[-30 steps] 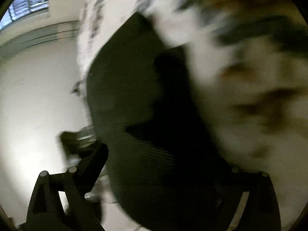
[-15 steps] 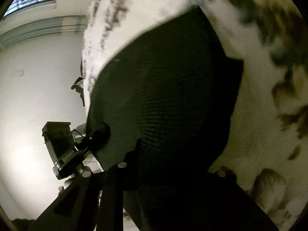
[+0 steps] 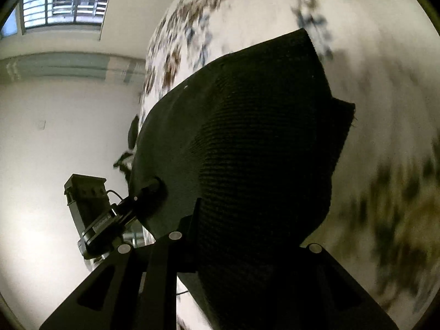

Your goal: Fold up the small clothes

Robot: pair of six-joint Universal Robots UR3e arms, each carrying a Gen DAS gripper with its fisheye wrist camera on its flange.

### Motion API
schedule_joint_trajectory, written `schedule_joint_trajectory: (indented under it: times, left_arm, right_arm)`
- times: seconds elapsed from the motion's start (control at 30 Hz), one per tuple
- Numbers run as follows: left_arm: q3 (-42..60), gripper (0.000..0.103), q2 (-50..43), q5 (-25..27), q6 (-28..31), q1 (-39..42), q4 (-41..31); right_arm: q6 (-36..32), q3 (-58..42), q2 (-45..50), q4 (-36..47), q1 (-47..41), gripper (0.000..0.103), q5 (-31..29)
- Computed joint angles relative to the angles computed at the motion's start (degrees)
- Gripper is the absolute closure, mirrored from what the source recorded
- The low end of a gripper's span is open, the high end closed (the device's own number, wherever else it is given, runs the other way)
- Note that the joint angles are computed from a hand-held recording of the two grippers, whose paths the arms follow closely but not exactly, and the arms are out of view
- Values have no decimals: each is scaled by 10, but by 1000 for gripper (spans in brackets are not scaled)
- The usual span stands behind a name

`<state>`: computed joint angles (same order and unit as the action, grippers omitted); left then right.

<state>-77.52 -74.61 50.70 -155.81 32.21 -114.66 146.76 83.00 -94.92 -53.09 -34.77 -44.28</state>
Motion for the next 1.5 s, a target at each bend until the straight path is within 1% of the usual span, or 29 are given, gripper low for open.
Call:
schedule_joint_trajectory:
  times: [0.07,0.1,0.13,0.17,0.2,0.23,0.27,0.33,0.37,0.4,0.47,0.53,0.6,0.63,0.67,0.7,0.77,0.87,0.9,0.93,0.97,1.0,1.03,1.07,1.13,1.23,1.37,1.4,1.5]
  left_arm:
    - [32,75,-92,33,-62,-54,80]
    - [47,73,-130,50,-79,-68,94]
    - [58,73,-165,65,-83,-75,96]
    - [63,73,-190,87,-89,-85,104]
    - [57,73,-204,116,-99,-96,126]
    - [43,65,-202,132,-90,-97,140]
    - [27,58,-190,136,-84,-94,151]
    - [-8,13,-145,145,-76,-83,160]
    - [-25,10,-119,150,-77,-78,162]
    - [-46,9,-82,157,-70,-68,165]
    - [-110,9,9,185,-72,-62,206]
    - [-154,9,59,210,-81,-63,233]
    - [-186,9,92,214,-90,-65,233]
    - [-194,9,96,221,-100,-71,238]
    - [-203,9,103,229,-108,-79,244]
    - [-211,9,106,242,-119,-90,249]
    - [-217,9,116,263,-136,-104,247]
    - [-205,9,132,290,-157,-132,241]
    - [-195,9,139,305,-168,-147,241]
    - [-180,9,142,322,-187,-169,242]
    - [-170,9,146,328,-186,-177,236]
    - [-151,7,146,339,-190,-192,226]
    - [-132,2,141,358,-202,-214,223]
    - [-107,2,131,385,-222,-245,215]
    - [-66,2,129,392,-228,-257,181]
    - [34,2,114,404,-246,-279,106]
    - [257,2,43,452,-318,-361,-32]
    - [317,2,29,457,-325,-373,-68]
    - [497,2,-33,500,-391,-452,-156]
  right_arm:
    - [83,-35,75,-109,48,82,16]
    - [137,-61,119,-183,77,82,5]
    - [173,-84,155,-230,98,78,-9]
    - [196,-109,189,-251,111,75,-27]
    - [233,-149,230,-263,130,69,-61]
    - [269,-190,265,-262,149,53,-106]
    - [271,-209,275,-250,147,44,-138]
    - [278,-182,253,-276,144,37,-177]
    - [275,-185,253,-274,143,37,-169]
    - [263,-171,242,-272,136,37,-158]
    - [237,-77,169,-292,107,37,-142]
    - [213,13,90,-311,71,37,-155]
    - [227,69,50,-337,69,37,-167]
    - [219,101,27,-340,57,42,-166]
    - [226,122,19,-359,62,71,-166]
    - [231,130,13,-369,70,90,-186]
    - [224,167,-17,-384,62,92,-210]
    - [228,186,-23,-395,74,92,-253]
    - [230,175,-22,-404,96,89,-273]
    - [238,159,-23,-417,128,77,-309]
    - [261,131,-16,-429,174,47,-357]
    - [272,115,-19,-431,199,28,-387]
    - [279,111,-34,-440,214,0,-406]
    - [287,108,-50,-453,235,0,-434]
    - [309,87,-60,-456,278,0,-496]
    - [343,23,-69,-401,318,0,-536]
    - [339,-112,-104,-273,322,0,-542]
    - [343,-156,-104,-243,330,0,-547]
    - [338,-325,-96,-119,335,0,-558]
